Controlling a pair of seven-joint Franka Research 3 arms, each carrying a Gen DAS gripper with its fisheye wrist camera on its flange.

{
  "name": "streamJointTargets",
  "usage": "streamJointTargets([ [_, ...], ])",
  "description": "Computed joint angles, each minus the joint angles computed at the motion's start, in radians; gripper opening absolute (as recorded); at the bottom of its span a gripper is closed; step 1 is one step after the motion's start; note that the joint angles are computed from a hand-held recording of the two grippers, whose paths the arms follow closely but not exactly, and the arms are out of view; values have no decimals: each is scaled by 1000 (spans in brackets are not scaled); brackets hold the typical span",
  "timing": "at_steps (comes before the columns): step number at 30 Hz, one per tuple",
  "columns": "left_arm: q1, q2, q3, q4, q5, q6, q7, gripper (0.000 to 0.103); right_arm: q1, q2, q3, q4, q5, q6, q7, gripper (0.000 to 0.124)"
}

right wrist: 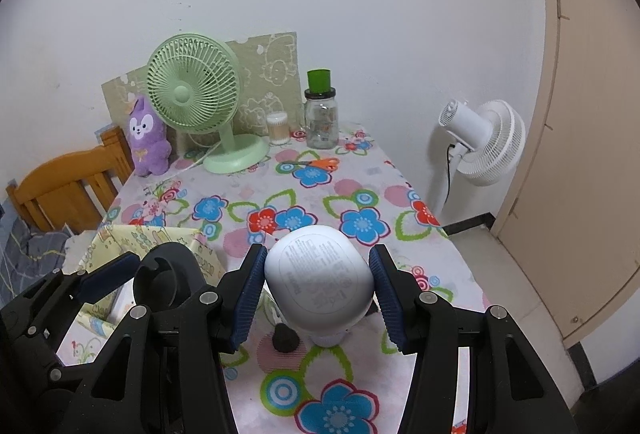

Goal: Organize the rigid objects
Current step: 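Carry the white oval object and black holder toward the yellow box with both tools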

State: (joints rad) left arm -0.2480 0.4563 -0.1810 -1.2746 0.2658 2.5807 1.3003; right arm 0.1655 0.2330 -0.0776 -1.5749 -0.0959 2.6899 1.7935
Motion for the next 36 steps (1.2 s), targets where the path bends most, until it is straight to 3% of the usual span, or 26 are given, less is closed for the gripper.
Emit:
streamJointTargets([
  [19,40,27,8,40,-25,-31,59,71,37,113,13,152,54,-54,-43,56],
  [36,88,60,10,72,-74,-69,101,71,77,249,25,342,79,-158,-73,56],
])
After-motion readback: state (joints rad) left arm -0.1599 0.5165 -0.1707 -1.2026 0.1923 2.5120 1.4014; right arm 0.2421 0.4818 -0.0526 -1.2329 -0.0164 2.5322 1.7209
